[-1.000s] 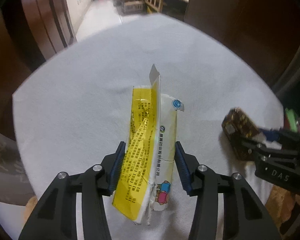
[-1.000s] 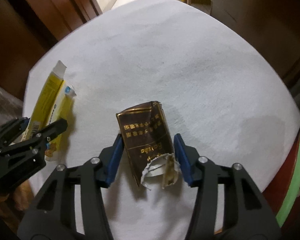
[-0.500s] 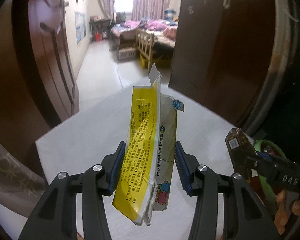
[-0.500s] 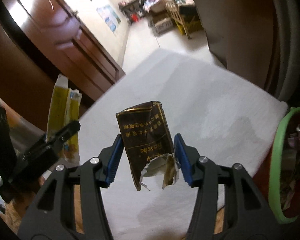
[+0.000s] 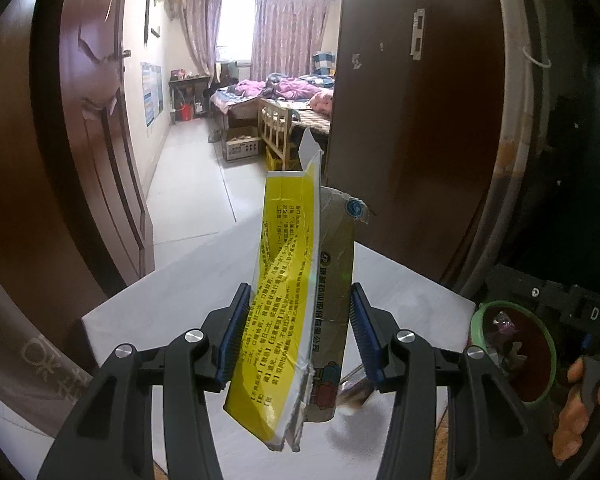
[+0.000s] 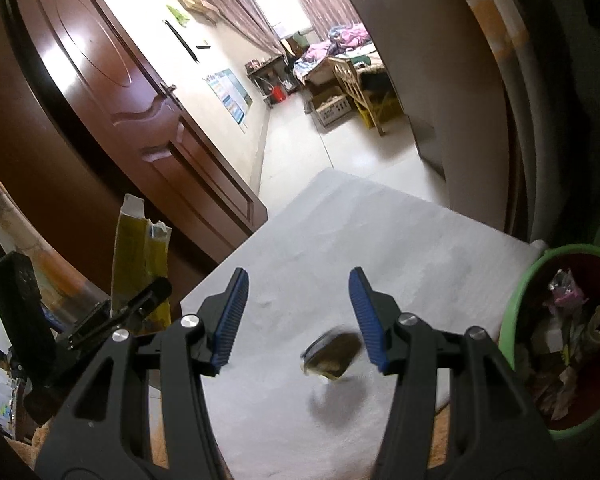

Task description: Collect trash

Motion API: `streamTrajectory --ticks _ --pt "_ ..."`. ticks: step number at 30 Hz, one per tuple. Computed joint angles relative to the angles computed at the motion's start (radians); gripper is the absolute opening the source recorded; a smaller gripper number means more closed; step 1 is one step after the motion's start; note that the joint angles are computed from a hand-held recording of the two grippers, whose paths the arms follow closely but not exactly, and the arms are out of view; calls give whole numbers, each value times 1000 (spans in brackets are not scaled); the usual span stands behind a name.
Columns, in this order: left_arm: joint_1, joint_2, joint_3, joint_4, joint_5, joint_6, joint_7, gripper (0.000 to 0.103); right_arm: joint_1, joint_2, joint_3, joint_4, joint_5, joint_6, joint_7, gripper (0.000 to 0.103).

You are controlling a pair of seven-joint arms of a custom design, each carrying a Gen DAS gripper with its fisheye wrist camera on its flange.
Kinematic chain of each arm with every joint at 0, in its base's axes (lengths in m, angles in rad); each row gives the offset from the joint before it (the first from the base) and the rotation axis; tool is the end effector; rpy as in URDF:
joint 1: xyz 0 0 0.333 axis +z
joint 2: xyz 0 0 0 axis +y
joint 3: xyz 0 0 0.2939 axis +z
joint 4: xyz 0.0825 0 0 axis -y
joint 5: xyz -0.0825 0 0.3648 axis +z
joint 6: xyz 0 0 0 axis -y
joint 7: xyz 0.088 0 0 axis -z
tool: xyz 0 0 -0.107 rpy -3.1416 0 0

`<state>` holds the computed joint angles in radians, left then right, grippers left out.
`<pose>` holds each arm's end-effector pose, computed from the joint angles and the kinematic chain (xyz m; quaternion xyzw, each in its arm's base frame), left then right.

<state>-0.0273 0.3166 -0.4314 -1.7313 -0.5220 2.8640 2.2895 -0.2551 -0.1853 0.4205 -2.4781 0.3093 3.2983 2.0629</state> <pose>0.6201 -0.2382 0.4898 -0.3960 0.8047 -0.4080 0.1705 0.4888 0.0565 0.4654 -0.4013 0.7833 -0.1941 0.4332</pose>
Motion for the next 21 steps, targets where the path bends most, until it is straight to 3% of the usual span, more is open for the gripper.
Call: streamTrajectory --ticks 2,4,6,8,15,19,21 --pt "-2 -3 0 -7 3 4 1 46 -20 -1 11 4 -22 -27 9 54" --pt "-8 3 10 0 19 0 -14 46 -84 18 58 30 -71 -105 39 69" --pt "-12 17 20 21 38 -5 -37 46 -88 43 58 41 -110 -131 71 73" --pt "-12 27 30 32 57 -3 -64 46 -40 99 16 77 -105 -191 59 77" --pt "-9 76 65 82 158 -1 -200 46 70 327 -62 280 -300 -376 115 80" --pt "14 95 53 96 186 -8 -241 46 148 449 -115 417 -336 -457 84 80" --pt "29 101 43 100 191 -4 -243 47 215 506 -179 497 -396 -492 111 80"
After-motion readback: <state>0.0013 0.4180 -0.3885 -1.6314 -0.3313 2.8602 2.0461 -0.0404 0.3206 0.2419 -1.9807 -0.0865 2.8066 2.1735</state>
